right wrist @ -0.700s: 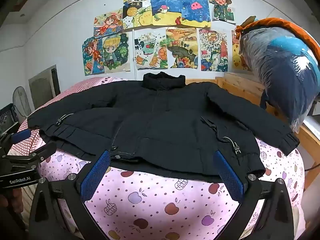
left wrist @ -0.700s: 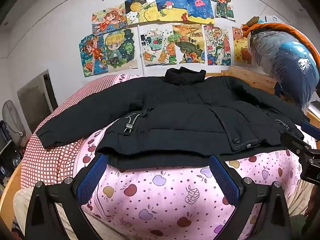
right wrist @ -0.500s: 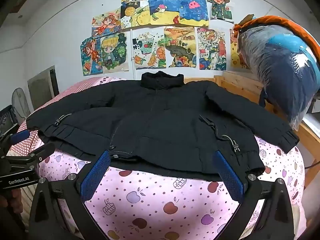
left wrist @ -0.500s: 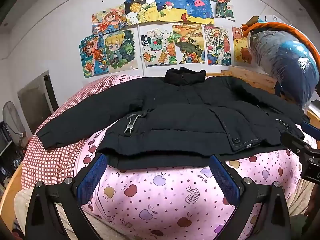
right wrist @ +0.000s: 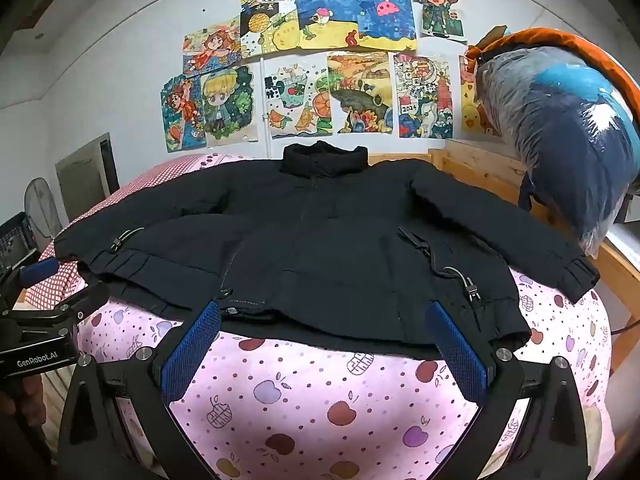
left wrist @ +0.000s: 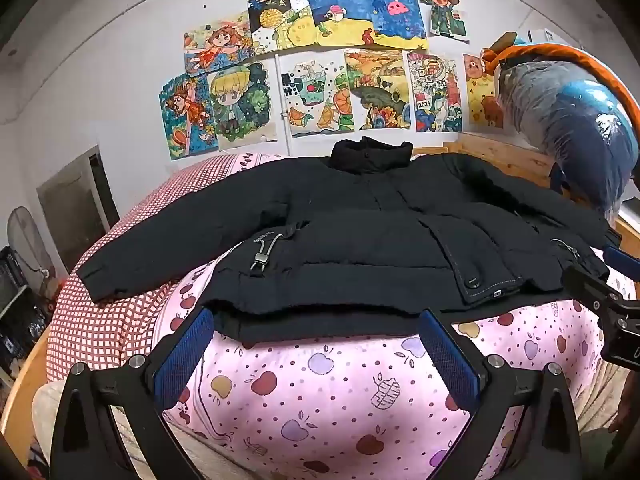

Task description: Fold large clothes

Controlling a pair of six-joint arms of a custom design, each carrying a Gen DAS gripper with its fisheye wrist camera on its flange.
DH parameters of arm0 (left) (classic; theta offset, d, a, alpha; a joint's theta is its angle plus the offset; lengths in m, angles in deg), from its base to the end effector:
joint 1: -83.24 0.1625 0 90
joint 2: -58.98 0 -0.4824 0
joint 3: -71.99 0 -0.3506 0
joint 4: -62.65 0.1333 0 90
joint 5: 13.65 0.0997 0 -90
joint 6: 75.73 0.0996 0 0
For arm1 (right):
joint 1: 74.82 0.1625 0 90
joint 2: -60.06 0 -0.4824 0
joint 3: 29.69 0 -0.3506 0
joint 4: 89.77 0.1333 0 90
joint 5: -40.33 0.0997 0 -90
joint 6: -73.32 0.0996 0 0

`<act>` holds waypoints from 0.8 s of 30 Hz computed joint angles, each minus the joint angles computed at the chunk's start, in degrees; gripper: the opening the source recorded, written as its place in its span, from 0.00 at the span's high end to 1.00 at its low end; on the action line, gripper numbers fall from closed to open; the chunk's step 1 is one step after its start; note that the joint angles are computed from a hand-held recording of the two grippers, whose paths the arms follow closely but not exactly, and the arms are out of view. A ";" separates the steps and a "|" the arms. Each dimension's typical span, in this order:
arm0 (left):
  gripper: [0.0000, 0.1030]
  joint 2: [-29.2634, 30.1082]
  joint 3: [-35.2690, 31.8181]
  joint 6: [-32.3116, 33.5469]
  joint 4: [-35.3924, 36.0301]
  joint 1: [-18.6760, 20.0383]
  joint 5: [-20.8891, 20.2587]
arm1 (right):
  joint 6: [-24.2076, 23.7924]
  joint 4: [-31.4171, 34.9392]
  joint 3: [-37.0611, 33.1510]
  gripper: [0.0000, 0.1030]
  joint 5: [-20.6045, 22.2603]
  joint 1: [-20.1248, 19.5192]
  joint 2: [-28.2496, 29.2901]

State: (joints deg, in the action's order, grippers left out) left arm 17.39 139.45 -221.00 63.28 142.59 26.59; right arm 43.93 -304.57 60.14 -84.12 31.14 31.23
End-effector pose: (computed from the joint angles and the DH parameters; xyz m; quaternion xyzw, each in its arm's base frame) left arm -0.1713 -0.6998 0.2118 0.2303 0.7688 -0.4643 0.3745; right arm 0.2693 -0.6618 0.1417 0.1682 -0.8085 0.4719 0.3087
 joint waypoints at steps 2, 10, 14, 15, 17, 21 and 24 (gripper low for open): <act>0.00 -0.02 -0.06 0.09 0.10 0.06 0.13 | -0.07 -0.17 -0.03 0.01 -0.01 0.09 0.11; 0.00 0.26 -0.55 0.53 0.23 -0.21 -0.17 | 0.50 0.14 -0.13 0.01 -0.20 0.19 0.02; 0.00 0.24 -0.78 1.05 0.13 -0.29 -0.27 | -0.08 -0.42 0.03 0.01 -0.25 0.09 0.05; 0.00 0.20 -0.77 1.17 0.04 -0.30 -0.25 | -0.01 -0.40 0.09 0.01 -0.24 0.09 0.04; 0.00 0.18 -0.71 1.41 -0.16 -0.29 -0.15 | -0.09 -0.49 0.05 0.01 -0.21 0.03 0.10; 0.00 -0.09 -0.29 2.11 -0.99 -0.29 -0.20 | -0.33 -0.72 -0.01 0.01 -0.19 0.01 0.13; 0.00 -0.31 0.27 2.44 -1.69 -0.28 -0.24 | -0.37 -0.84 0.03 0.01 -0.02 -0.13 0.04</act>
